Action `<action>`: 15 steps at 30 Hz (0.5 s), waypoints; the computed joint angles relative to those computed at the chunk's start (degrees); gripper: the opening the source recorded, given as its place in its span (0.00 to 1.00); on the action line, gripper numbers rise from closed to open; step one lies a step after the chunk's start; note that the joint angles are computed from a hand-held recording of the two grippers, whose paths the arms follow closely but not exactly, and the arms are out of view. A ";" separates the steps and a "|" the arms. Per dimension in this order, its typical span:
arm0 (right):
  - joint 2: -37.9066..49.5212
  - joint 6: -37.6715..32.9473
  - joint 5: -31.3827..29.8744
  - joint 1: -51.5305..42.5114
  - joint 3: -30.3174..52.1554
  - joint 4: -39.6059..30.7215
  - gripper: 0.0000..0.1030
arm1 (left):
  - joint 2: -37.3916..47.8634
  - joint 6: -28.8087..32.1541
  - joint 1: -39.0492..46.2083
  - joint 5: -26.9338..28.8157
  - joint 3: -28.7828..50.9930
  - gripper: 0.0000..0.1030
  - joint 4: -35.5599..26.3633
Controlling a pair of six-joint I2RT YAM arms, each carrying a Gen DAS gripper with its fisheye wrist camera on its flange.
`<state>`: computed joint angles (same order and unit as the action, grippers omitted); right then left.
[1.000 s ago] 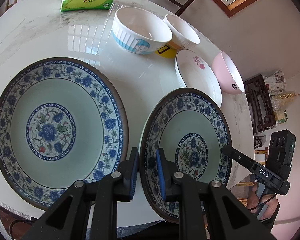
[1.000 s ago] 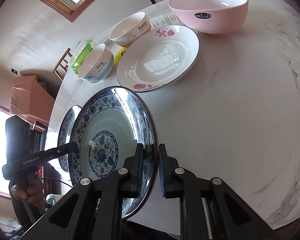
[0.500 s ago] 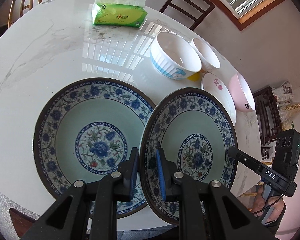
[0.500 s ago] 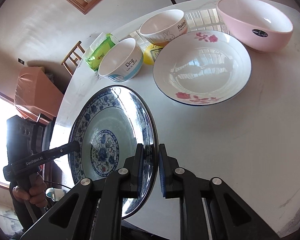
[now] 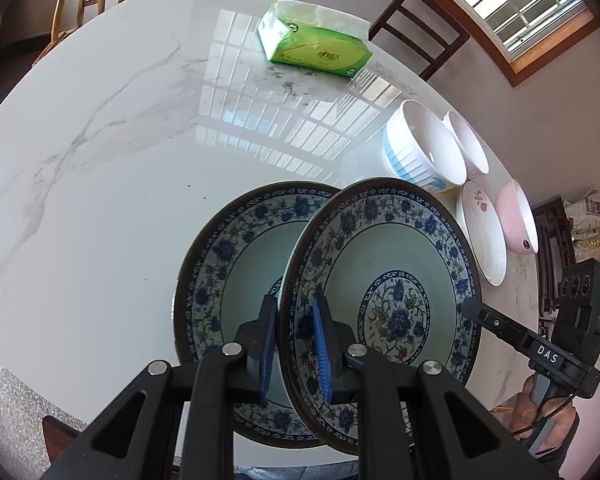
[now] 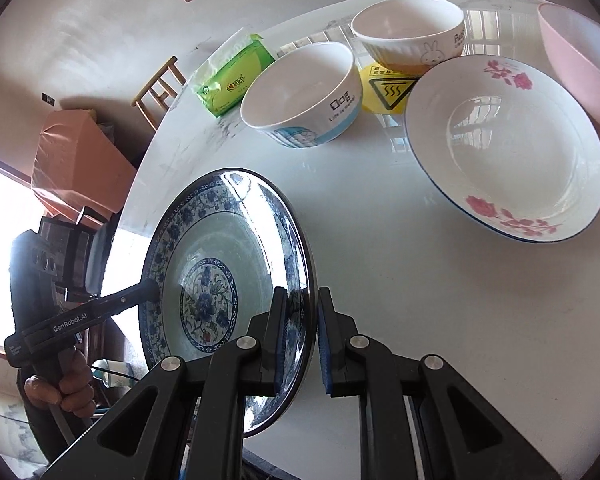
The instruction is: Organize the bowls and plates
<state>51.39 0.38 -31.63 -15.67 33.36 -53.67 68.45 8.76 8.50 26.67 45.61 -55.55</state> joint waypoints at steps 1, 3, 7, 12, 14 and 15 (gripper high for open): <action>0.18 1.79 0.64 1.96 -0.18 1.07 0.14 | 0.26 0.39 0.53 -0.21 -0.05 0.16 0.01; 0.64 4.29 1.44 4.68 -0.60 2.81 0.14 | 0.73 1.12 1.71 -0.51 -0.09 0.16 0.04; 1.67 8.65 2.61 9.20 -1.38 5.75 0.14 | 1.41 2.51 3.71 -1.03 -0.07 0.16 0.18; 3.41 12.11 3.63 13.22 -1.71 8.71 0.14 | 2.34 3.13 5.11 -1.77 -0.10 0.16 0.90; 3.90 12.72 4.34 14.52 -1.71 9.39 0.14 | 2.57 3.46 5.45 -2.06 -0.15 0.16 1.23; 4.43 13.27 4.52 15.07 -1.63 9.89 0.14 | 2.74 3.53 5.62 -2.15 -0.23 0.16 1.55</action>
<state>55.82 13.65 -27.11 -0.59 31.73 -43.78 71.19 12.29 14.13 24.52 45.38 -53.99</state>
